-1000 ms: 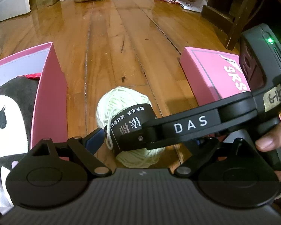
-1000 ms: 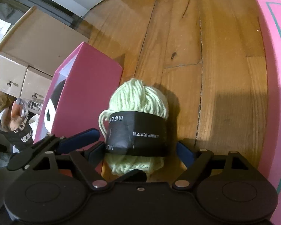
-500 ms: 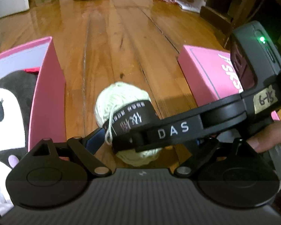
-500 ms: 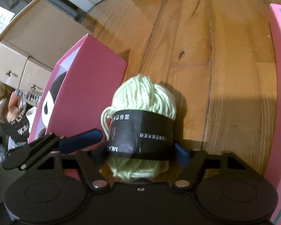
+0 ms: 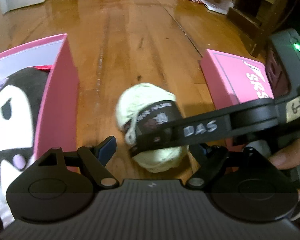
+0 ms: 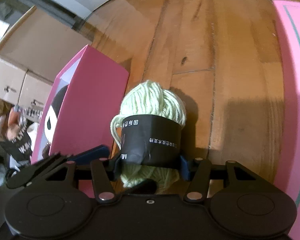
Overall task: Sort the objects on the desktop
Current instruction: 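Lift the green yarn ball and carry it over the pink box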
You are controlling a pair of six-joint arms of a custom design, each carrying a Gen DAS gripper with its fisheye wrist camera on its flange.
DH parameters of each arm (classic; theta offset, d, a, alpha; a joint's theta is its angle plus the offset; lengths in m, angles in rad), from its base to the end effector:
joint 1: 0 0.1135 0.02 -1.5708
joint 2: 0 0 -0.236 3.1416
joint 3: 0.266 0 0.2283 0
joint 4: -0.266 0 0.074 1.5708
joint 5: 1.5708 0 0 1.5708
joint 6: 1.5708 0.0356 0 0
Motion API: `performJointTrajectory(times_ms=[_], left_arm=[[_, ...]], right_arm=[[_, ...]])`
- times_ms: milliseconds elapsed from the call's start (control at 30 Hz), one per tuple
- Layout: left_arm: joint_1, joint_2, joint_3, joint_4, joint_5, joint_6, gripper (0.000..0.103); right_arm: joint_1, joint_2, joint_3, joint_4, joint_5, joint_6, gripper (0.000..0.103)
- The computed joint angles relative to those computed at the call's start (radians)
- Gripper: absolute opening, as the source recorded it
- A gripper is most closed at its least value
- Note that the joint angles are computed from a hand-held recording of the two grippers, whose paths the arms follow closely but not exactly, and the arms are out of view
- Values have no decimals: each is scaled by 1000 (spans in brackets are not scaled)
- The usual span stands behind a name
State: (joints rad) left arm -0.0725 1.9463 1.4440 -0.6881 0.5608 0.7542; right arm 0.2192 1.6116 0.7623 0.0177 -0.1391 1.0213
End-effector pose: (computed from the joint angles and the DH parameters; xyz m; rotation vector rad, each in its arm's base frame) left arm 0.3648 -0.0455 0.1829 1.1553 2.2814 -0.5287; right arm 0.2857 0.0687 0.1428 0.9232 2.3516 0.7118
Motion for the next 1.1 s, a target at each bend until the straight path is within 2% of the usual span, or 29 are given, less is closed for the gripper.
performJointTrajectory(times_ms=[133,267,667,767,900,1100], left_arm=[[26,-39,-13,-19,38,1,80],[39,-26,51,-120,73,-15,80],[105,-68,83,-162,89,2,82],[171,-59,119,-232,128,58,82],[250,-65,121,-263,166,114,82],[350,9,251,-401,204,166,82]], right_arm=[[-4,-47,-22,-10,-4,14,60],[-1,-95,-22,-18,-6,25,60],[42,-166,31,-82,12,-2,60],[85,-176,42,-92,34,18,60],[154,-129,119,-127,69,19,60],[243,-71,228,-176,120,-3,60]])
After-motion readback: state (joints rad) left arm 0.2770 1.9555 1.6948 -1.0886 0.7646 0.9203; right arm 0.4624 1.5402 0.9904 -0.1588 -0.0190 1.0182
